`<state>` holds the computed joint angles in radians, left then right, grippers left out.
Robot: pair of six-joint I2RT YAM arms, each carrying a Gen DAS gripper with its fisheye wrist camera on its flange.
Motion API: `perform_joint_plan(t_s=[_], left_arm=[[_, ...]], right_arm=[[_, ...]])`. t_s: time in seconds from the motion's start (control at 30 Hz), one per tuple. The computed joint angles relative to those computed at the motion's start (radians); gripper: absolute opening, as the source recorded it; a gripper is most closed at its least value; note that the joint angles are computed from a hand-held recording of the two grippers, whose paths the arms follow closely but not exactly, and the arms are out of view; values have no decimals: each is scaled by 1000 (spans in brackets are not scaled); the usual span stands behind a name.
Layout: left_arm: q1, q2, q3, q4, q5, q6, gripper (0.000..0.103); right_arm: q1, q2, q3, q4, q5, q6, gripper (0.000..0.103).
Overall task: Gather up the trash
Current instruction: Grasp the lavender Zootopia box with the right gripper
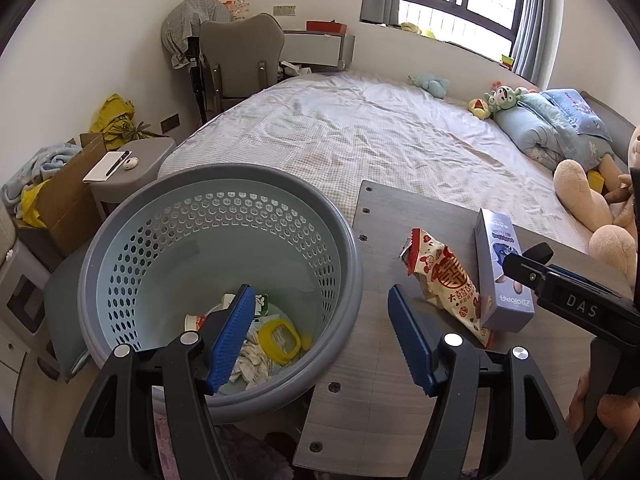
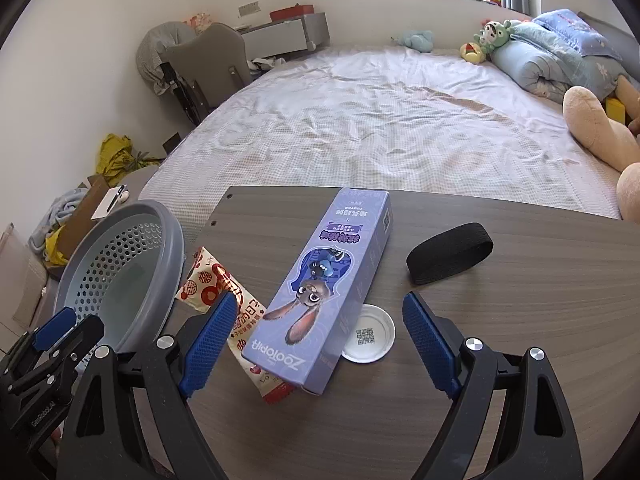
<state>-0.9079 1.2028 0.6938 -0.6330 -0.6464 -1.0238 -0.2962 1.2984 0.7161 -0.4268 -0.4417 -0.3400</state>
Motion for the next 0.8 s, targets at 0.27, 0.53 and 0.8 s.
perform_joint_plan(t_s=[0.27, 0.53, 0.8], left_arm=[[38, -58, -51, 48, 12, 36, 66], [43, -96, -82, 80, 34, 51, 66], [17, -107, -80, 65, 21, 39, 66]], right_arm=[[141, 61, -2, 106, 209, 90, 82], [178, 112, 13, 108, 278, 96, 64], [152, 78, -2, 95, 239, 80, 45]])
